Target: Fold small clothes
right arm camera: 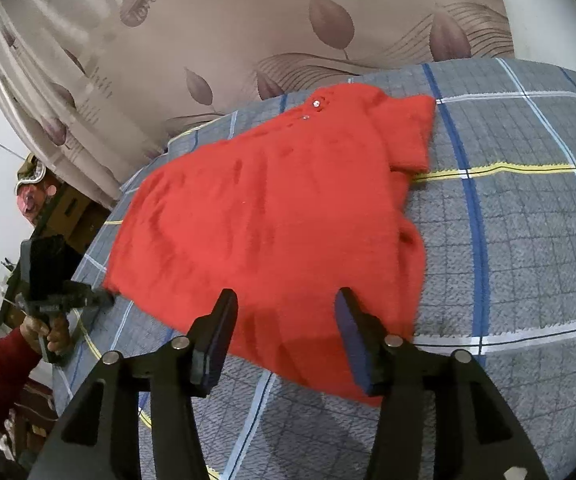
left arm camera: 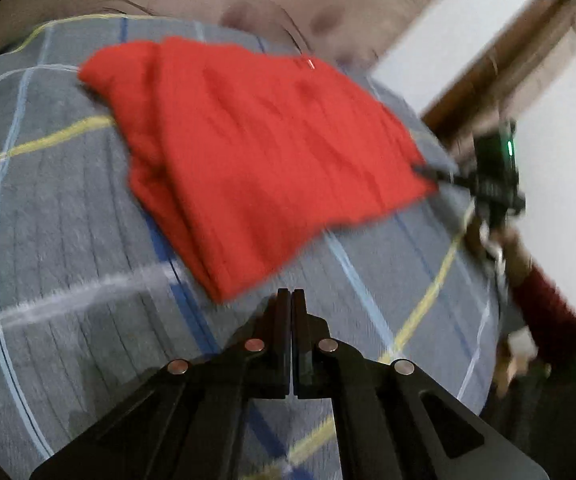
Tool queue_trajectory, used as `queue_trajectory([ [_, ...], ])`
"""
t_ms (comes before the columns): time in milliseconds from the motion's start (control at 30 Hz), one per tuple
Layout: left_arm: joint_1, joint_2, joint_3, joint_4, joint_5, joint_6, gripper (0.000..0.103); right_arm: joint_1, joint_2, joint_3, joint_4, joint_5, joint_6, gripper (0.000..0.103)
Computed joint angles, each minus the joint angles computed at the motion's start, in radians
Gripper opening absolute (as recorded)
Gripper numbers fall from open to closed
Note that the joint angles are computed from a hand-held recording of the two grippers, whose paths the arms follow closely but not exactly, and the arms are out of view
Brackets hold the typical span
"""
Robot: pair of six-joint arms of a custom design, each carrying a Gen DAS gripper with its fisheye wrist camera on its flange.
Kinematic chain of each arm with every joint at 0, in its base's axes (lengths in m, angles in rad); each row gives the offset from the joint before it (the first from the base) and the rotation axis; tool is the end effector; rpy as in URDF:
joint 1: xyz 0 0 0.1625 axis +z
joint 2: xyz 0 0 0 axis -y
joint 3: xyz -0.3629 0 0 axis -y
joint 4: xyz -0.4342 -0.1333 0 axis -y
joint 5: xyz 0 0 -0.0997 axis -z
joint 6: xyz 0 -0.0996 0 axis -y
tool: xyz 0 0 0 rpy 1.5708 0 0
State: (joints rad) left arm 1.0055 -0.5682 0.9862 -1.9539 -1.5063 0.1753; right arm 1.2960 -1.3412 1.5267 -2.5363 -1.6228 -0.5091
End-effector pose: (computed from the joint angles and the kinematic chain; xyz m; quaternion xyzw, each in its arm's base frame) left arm -0.3099 -0.7494 0.0787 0.3622 0.9314 0.0109 0.0350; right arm -0.0531 -0.6605 0.4352 0.0983 -0.9194 0.3421 0.1674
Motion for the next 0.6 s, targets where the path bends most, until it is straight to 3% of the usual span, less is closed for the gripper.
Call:
queue_trajectory([
  [100, 0.008, -0.035, 0.034, -0.051, -0.012, -0.019, 0.000, 0.002, 0.001, 0.000, -0.001, 0.000, -0.007, 0.053],
  [167, 0.016, -0.078, 0.101, -0.212, -0.029, -0.036, 0.000, 0.003, 0.002, 0.001, -0.002, 0.000, -0.010, 0.055],
  [233, 0.024, -0.089, 0.123, -0.321, -0.018, -0.071, 0.009, 0.003, 0.001, 0.001, -0.003, 0.000, -0.011, 0.057],
  [300, 0.032, -0.061, 0.070, -0.282, 0.001, -0.107, 0.027, 0.003, 0.001, 0.001, -0.002, 0.002, -0.014, 0.058],
  [600, 0.039, 0.105, -0.158, -0.065, -0.059, -0.075, 0.033, 0.004, -0.004, 0.011, -0.008, 0.002, -0.019, 0.062],
])
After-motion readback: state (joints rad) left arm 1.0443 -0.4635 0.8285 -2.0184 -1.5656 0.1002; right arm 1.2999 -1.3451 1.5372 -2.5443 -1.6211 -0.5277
